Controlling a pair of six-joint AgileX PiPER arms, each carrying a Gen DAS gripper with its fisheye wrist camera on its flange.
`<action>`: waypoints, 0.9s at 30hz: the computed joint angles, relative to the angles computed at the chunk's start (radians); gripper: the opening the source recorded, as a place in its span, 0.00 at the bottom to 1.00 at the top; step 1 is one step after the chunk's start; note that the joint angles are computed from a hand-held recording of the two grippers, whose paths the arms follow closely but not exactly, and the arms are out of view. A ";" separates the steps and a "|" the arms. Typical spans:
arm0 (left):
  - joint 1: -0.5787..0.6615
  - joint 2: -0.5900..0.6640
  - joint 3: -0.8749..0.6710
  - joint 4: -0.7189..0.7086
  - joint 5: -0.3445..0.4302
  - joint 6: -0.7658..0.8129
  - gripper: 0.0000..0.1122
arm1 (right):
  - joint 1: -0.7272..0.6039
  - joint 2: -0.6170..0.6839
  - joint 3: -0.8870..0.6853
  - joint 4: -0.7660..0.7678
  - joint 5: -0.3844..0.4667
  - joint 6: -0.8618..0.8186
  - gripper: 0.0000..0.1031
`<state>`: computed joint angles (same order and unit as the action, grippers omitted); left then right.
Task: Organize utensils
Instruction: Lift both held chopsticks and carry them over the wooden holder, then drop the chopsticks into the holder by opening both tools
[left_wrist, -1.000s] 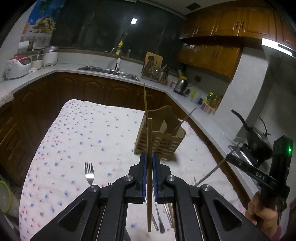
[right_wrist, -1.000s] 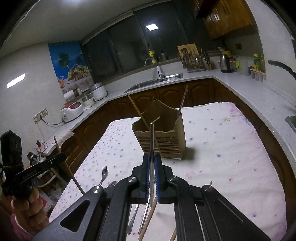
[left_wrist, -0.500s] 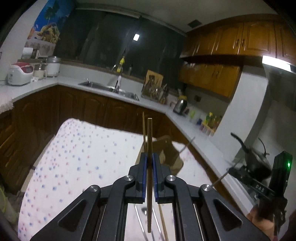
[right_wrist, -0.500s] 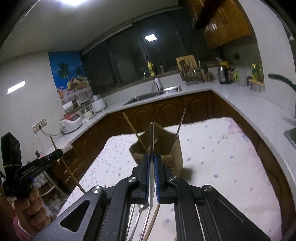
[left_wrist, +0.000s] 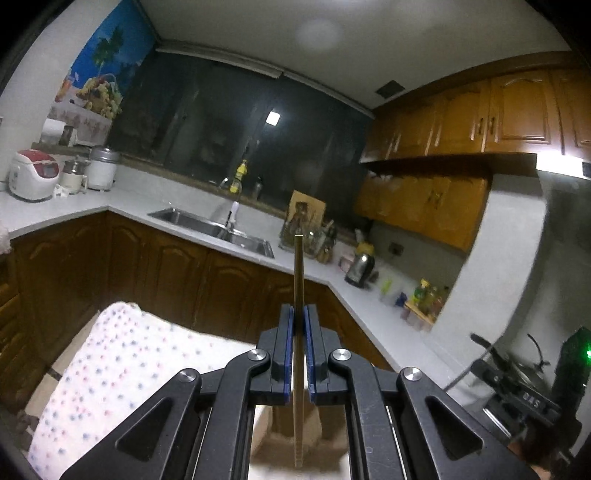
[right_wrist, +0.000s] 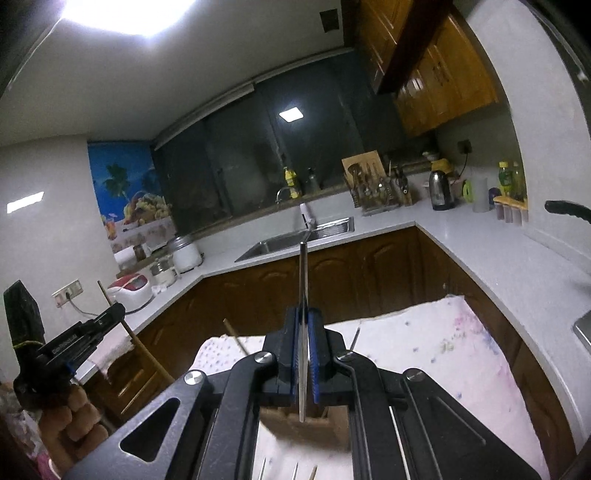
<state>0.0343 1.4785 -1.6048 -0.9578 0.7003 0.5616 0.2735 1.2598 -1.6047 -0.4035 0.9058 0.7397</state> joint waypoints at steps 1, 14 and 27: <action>-0.022 0.025 -0.008 0.007 -0.034 -0.004 0.03 | -0.023 0.016 -0.004 0.013 -0.017 -0.013 0.05; -0.223 0.283 -0.019 -0.003 -0.372 -0.016 0.03 | -0.149 0.090 0.183 0.133 -0.201 -0.034 0.05; -0.276 0.441 -0.194 0.274 -0.275 -0.249 0.04 | -0.166 0.113 0.309 0.203 -0.272 -0.040 0.05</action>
